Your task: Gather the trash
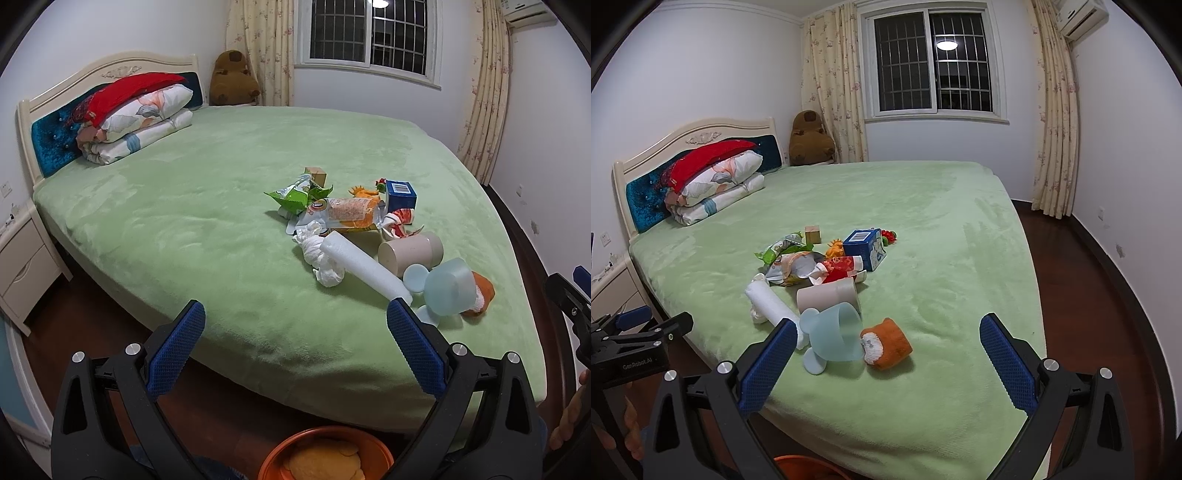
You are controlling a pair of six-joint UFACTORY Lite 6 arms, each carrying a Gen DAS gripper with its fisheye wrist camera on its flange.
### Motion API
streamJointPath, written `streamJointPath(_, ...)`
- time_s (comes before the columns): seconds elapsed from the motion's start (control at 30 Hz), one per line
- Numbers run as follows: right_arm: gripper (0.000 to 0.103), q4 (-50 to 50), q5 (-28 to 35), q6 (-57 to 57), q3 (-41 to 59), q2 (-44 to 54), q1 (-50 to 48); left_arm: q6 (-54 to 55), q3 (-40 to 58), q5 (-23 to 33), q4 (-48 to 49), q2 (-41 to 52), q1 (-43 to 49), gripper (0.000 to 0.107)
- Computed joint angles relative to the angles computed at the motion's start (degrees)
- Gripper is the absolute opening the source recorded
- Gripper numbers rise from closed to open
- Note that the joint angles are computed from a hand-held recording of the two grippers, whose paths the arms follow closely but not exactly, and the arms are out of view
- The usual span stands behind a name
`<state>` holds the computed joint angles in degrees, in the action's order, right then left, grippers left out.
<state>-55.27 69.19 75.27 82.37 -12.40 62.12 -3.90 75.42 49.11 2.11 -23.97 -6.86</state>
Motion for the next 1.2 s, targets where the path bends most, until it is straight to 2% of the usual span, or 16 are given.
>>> streamJointPath(1.2, 0.098, 1.37, -0.61, -1.11, 0.01, -0.14, -0.87, 0.96, -1.07, 0.46, -0.94, -0.76, 0.25, 0.096)
